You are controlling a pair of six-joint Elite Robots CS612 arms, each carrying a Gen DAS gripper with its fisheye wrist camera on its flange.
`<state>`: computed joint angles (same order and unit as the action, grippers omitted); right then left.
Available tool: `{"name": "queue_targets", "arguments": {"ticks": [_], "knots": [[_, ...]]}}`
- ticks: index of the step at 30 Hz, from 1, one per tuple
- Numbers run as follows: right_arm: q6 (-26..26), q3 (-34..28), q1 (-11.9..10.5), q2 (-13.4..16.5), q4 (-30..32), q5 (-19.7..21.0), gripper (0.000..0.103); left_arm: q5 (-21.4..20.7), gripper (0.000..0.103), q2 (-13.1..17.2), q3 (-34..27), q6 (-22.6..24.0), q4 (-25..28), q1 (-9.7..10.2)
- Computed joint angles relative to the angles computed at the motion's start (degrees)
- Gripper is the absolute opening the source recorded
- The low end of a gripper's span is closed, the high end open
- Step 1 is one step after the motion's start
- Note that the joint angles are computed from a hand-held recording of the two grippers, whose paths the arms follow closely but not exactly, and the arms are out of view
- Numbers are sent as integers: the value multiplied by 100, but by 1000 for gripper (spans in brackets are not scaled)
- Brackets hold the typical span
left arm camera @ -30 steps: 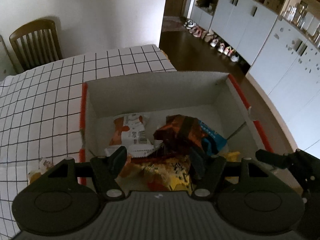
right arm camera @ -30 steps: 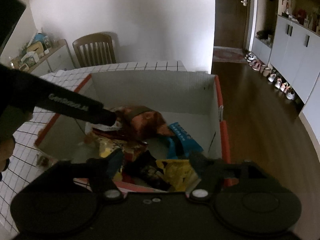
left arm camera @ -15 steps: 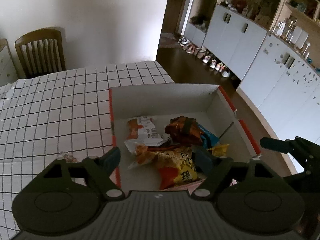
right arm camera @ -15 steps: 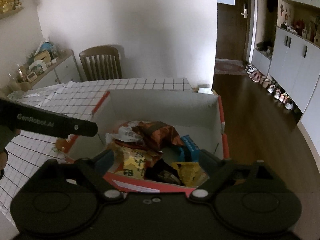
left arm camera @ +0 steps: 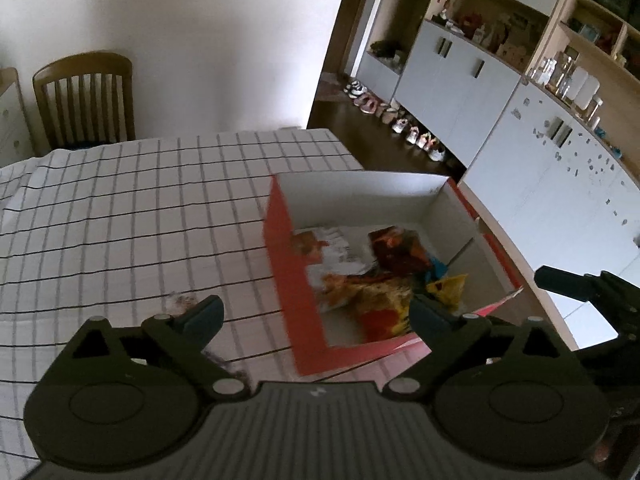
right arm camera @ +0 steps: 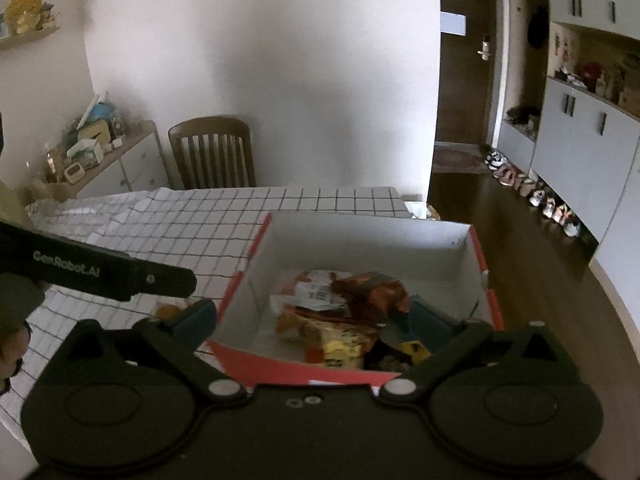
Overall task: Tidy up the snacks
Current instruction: 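Move both tools back toward the round bun and purple packet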
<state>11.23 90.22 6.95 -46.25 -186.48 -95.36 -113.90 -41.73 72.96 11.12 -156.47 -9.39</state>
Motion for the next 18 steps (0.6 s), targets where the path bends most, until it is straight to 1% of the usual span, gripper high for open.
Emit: {"name": "queue_targets", "arguments": {"ticks": [4, 8, 12, 14, 18], "knots": [[311, -138, 200, 71, 52, -250, 103, -96, 101, 92, -173, 121, 105, 171], [428, -291, 407, 173, 95, -536, 103, -269, 101, 243, -458, 242, 397, 347], [576, -446, 566, 287, 173, -568, 103, -284, 101, 392, -708, 375, 603, 465], [641, -524, 626, 344, 242, -509, 103, -301, 101, 482, -858, 428, 770, 513], [774, -695, 713, 470, 478, -434, 103, -205, 101, 652, -1104, 631, 1104, 558]]}}
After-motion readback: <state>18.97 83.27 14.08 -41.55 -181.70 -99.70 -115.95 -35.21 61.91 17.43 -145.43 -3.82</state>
